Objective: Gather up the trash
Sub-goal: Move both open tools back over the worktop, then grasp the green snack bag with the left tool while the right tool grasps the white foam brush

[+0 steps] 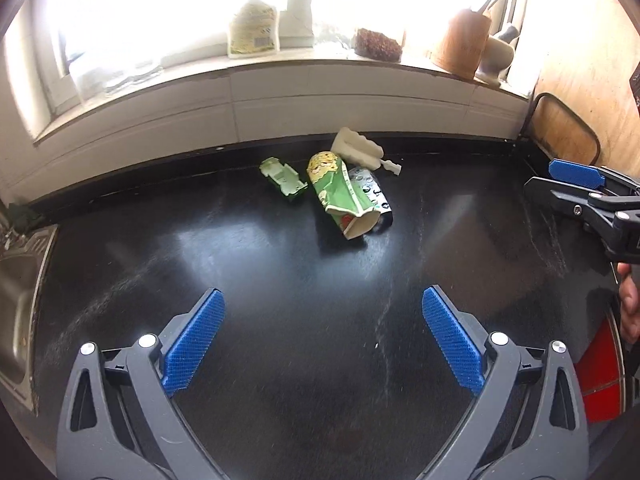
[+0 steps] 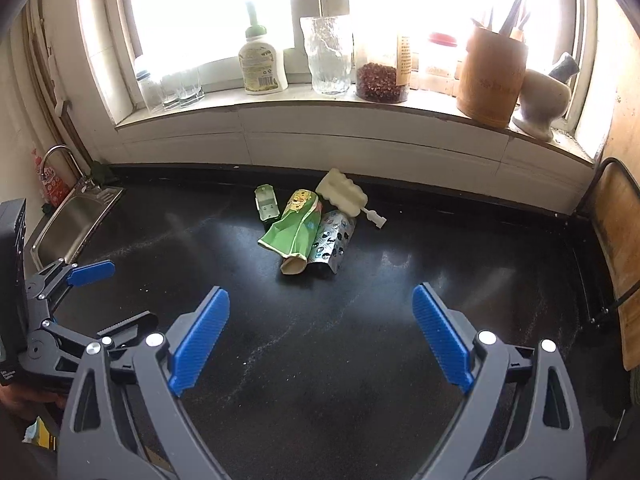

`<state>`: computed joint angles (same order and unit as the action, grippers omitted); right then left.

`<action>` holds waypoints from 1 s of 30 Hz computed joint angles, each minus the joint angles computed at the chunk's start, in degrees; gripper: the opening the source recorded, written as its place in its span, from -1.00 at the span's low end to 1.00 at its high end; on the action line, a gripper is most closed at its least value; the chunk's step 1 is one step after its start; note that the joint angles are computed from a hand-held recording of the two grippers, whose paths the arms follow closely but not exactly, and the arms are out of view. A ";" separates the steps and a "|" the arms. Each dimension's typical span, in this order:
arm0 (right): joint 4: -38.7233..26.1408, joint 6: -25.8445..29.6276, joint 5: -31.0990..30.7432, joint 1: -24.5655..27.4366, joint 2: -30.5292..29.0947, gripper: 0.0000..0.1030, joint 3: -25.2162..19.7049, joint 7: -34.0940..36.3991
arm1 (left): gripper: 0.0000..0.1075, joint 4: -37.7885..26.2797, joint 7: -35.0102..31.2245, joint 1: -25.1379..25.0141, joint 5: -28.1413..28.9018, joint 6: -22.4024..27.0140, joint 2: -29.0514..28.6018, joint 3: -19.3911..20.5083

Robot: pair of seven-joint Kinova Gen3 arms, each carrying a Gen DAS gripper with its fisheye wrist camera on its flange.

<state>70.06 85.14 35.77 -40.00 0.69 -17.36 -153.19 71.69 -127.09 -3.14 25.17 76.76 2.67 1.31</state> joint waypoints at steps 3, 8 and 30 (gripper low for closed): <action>1.96 -5.78 -4.92 7.50 -0.05 0.72 0.00 6.88 | 0.79 -2.73 4.61 2.85 -3.24 -1.21 4.04 2.10; 3.71 -15.34 -11.16 20.77 3.42 0.54 -2.12 18.53 | 0.79 -8.20 11.30 7.50 -8.00 -3.39 11.58 4.44; -4.38 -26.11 -37.70 26.33 21.65 -0.37 13.79 53.16 | -0.12 -25.46 23.21 12.94 -11.13 3.37 30.12 7.32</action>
<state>65.68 59.03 -1.92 -13.66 22.33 -3.57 -100.02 46.23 -103.88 9.80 14.04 80.13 32.79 8.63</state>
